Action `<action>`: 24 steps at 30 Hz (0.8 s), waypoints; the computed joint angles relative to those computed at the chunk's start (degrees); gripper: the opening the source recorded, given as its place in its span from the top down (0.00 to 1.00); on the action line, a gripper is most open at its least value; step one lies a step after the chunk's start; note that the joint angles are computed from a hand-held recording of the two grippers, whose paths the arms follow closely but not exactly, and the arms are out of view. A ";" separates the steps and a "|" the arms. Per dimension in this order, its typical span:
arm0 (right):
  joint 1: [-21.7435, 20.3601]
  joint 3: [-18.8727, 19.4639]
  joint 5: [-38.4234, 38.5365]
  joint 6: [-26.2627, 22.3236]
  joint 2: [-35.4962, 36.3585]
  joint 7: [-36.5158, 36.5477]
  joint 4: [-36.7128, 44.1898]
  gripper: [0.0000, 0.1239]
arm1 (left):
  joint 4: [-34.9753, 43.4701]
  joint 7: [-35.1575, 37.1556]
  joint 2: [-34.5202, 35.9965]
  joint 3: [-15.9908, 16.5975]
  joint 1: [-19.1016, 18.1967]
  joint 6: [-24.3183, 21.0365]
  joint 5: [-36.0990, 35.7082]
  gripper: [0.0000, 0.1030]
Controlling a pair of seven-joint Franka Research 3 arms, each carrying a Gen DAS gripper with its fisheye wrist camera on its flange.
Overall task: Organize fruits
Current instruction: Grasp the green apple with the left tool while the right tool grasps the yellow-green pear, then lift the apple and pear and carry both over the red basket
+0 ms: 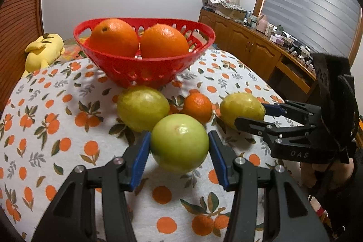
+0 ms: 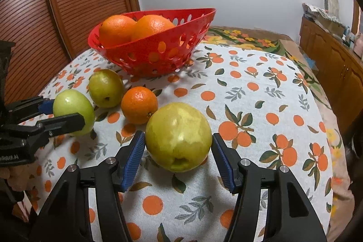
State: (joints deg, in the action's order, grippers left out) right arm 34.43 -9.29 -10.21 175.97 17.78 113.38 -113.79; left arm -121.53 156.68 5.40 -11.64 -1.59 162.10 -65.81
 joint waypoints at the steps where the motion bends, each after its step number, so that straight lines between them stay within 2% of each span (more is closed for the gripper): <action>1: -0.50 0.46 0.42 0.49 -0.35 -0.32 -0.41 0.51 | 0.08 0.39 -0.19 -0.01 0.09 0.06 -0.49 0.51; 6: -1.50 1.44 1.78 1.82 -1.98 -2.20 -1.49 0.51 | 0.67 1.76 -1.10 0.43 0.16 -0.03 -1.91 0.51; 9: 0.02 -0.38 0.53 2.04 -2.99 -1.51 -1.60 0.51 | 1.57 2.40 -1.41 0.87 0.17 0.02 -2.52 0.51; 14: 0.40 -1.12 -1.39 2.23 -4.09 -0.83 -0.94 0.51 | 3.39 3.27 -1.83 1.54 0.39 0.10 -3.66 0.51; 24: -1.45 0.58 -2.69 2.02 -4.14 -1.72 2.05 0.51 | 6.04 4.10 -1.67 2.10 0.69 0.38 -4.50 0.51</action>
State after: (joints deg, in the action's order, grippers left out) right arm 32.98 -8.71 -12.90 177.99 13.64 111.66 -111.74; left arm -115.49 160.78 3.74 -9.54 -0.90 162.48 -70.31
